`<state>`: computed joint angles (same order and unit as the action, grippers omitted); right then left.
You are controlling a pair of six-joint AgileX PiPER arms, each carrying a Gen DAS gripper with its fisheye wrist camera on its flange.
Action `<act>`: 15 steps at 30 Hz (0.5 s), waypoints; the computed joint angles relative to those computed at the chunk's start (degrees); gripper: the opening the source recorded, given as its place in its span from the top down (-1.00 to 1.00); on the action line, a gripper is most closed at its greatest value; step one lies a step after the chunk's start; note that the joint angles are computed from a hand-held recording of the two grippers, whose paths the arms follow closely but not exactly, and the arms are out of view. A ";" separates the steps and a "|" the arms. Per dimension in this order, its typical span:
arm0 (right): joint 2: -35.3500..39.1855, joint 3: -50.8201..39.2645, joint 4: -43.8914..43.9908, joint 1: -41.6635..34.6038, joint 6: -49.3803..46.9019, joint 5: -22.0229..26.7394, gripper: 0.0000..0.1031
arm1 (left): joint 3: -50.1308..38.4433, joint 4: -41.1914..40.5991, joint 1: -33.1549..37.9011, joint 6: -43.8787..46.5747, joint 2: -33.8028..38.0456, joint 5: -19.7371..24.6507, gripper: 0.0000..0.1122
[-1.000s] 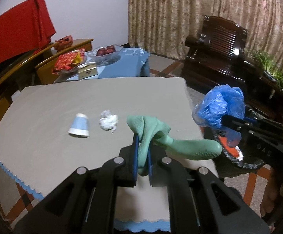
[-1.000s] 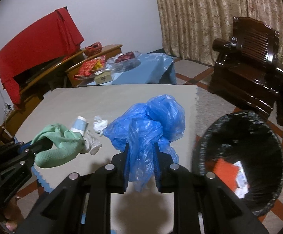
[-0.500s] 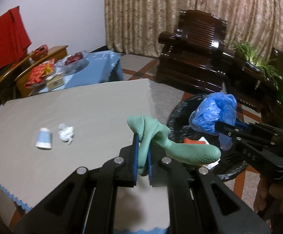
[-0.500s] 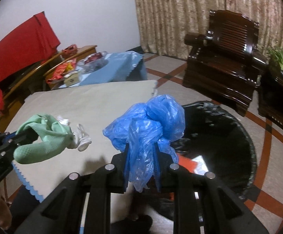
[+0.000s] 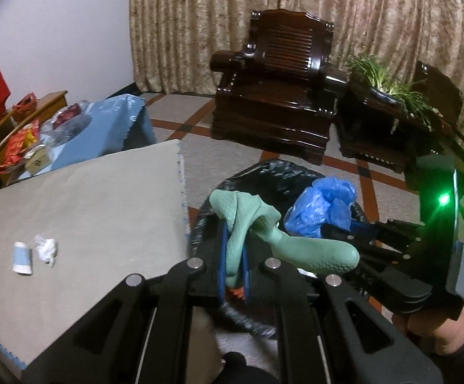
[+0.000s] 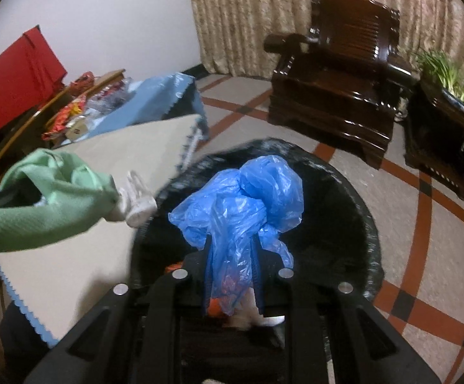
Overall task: Collect trash
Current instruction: 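Open both tools over the bin to drop the blue bag and green glove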
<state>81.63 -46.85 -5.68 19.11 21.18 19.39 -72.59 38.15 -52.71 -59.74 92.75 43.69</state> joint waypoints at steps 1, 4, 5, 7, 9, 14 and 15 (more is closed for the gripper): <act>0.62 0.26 2.05 -1.25 -2.69 -0.42 0.60 | -0.80 -0.33 0.07 0.08 1.36 -0.62 0.87; 3.74 0.44 6.67 -4.65 -9.86 -1.92 0.60 | -1.93 -0.47 0.38 -0.18 5.03 -3.25 0.84; 4.75 0.39 8.00 -5.22 -11.78 -2.03 0.58 | -2.39 -0.99 0.71 0.20 6.76 -4.02 0.74; 8.56 -0.89 11.06 -6.72 -15.95 -1.03 0.46 | -2.52 -3.28 1.62 1.73 9.45 -5.60 0.53; 10.37 0.05 9.35 -7.19 -14.65 -2.16 0.31 | -1.50 -5.81 2.78 3.52 11.47 -7.31 0.33; 9.29 4.43 7.92 -7.67 -11.60 -4.96 0.03 | 4.18 -3.25 3.48 0.69 10.11 -8.99 -0.13; 8.45 5.14 6.60 -7.64 -9.61 -5.12 0.03 | 4.92 -2.55 3.54 0.11 9.57 -8.94 -0.13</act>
<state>90.08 -41.70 0.92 11.47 11.57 14.27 -67.67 35.59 -49.16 -59.62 102.32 34.75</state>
